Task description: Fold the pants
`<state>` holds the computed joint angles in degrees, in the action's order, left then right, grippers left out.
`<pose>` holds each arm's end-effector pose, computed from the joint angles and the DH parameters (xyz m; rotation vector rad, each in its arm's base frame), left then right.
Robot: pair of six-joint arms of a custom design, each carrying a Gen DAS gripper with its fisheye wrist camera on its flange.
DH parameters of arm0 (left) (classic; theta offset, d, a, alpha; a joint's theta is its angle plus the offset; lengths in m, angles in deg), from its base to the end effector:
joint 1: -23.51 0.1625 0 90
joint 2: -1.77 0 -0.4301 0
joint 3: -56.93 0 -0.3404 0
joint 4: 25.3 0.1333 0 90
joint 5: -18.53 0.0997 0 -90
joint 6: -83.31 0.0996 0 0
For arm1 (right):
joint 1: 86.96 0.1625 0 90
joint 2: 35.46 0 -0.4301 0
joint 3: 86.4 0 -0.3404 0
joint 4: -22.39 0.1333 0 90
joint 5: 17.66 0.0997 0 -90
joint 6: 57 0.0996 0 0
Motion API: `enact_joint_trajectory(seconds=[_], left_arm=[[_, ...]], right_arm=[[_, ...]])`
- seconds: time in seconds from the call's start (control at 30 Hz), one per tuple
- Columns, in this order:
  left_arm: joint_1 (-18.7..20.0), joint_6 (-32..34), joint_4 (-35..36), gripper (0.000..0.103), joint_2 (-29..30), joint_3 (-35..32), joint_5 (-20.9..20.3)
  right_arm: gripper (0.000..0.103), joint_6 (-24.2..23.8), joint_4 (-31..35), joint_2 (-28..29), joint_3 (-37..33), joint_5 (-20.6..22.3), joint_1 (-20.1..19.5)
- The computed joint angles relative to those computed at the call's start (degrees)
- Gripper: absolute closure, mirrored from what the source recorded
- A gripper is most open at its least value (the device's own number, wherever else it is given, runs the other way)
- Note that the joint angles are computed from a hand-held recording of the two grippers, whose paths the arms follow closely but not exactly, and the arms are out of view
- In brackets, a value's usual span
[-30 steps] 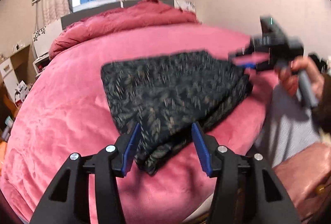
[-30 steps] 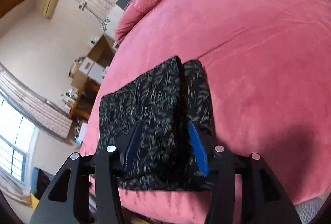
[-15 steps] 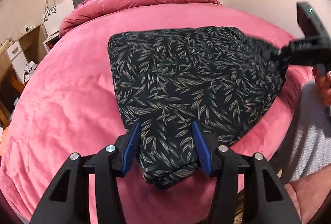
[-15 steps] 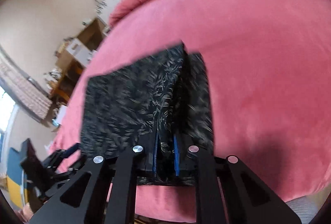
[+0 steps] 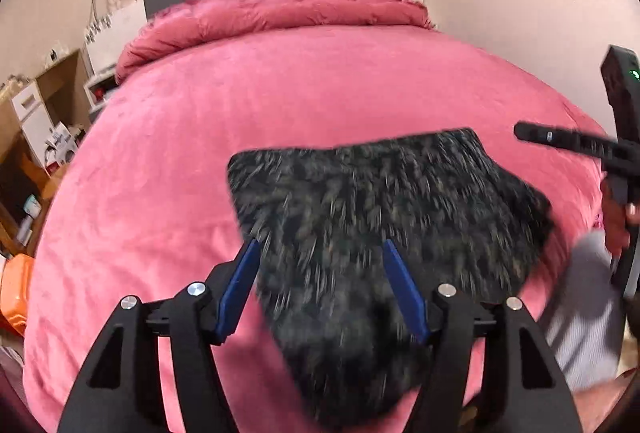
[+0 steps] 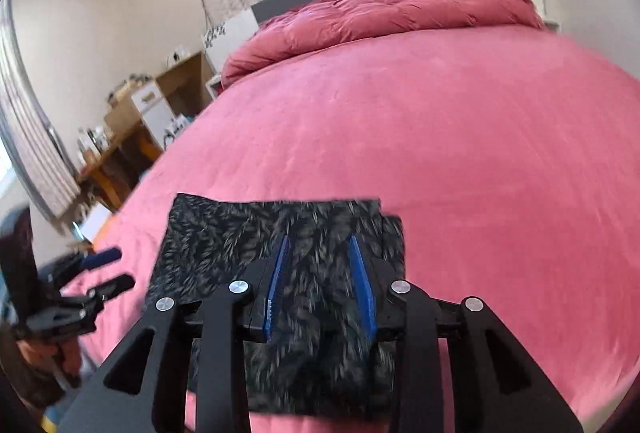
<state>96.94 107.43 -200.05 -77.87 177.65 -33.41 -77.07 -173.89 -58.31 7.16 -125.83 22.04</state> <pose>0.0554 -0.4966 0.3740 0.5017 2.2676 -0.8676 0.3066 -0.5765 -0.0108 0.7713 -2.5876 0.8609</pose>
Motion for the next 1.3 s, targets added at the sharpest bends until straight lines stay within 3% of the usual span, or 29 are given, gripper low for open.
enact_joint_trajectory(seconds=[0.17, 0.27, 0.33, 0.47, 0.57, 0.7, 0.9, 1.0, 1.2, 1.3], left_arm=[[1.96, -4.47, 4.49, 0.039, 7.97, -9.1, 0.65], [3.33, -3.09, 4.06, 0.039, 12.66, -12.78, 2.99], [4.81, 0.94, -1.11, 0.04, 15.88, -14.14, 4.54], [9.85, -1.89, -1.83, 0.04, 16.32, -15.81, -5.64], [8.86, 0.27, -4.09, 0.039, 17.22, -15.13, -2.73], [7.7, 1.7, -7.26, 0.039, 17.9, -13.7, 0.02], [6.95, 1.11, -9.73, 0.038, 17.07, -11.09, 1.08], [6.76, 1.46, -10.68, 0.035, 16.99, -10.47, 1.97], [5.96, -0.06, -12.64, 0.029, 15.68, -7.4, 3.93], [4.88, -0.35, -15.18, 0.029, 14.67, -4.14, 5.56]], right_arm=[[0.073, -3.91, 10.31, 5.89, -11.44, -3.43, 0.7], [0.073, -6.17, 14.51, 9.45, -17.74, -7.96, 0.6], [0.073, -6.98, 13.17, 11.85, -20.63, -12.59, 0.13], [0.072, -2.45, 12.14, 11.57, -19.74, -8.59, -2.0], [0.072, -4.49, 10.98, 12.49, -20.43, -9.88, -1.61], [0.072, -3.29, 9.02, 11.43, -17.94, -7.33, -2.2], [0.07, -4.84, 6.12, 11.58, -16.96, -7.14, -2.09], [0.06, -4.11, 4.23, 11.28, -15.64, -6.99, -2.03], [0.058, -3.37, -1.15, 10.07, -10.86, -7.08, -1.67], [0.05, -1.49, -3.97, 9.5, -7.96, -7.44, -1.53]])
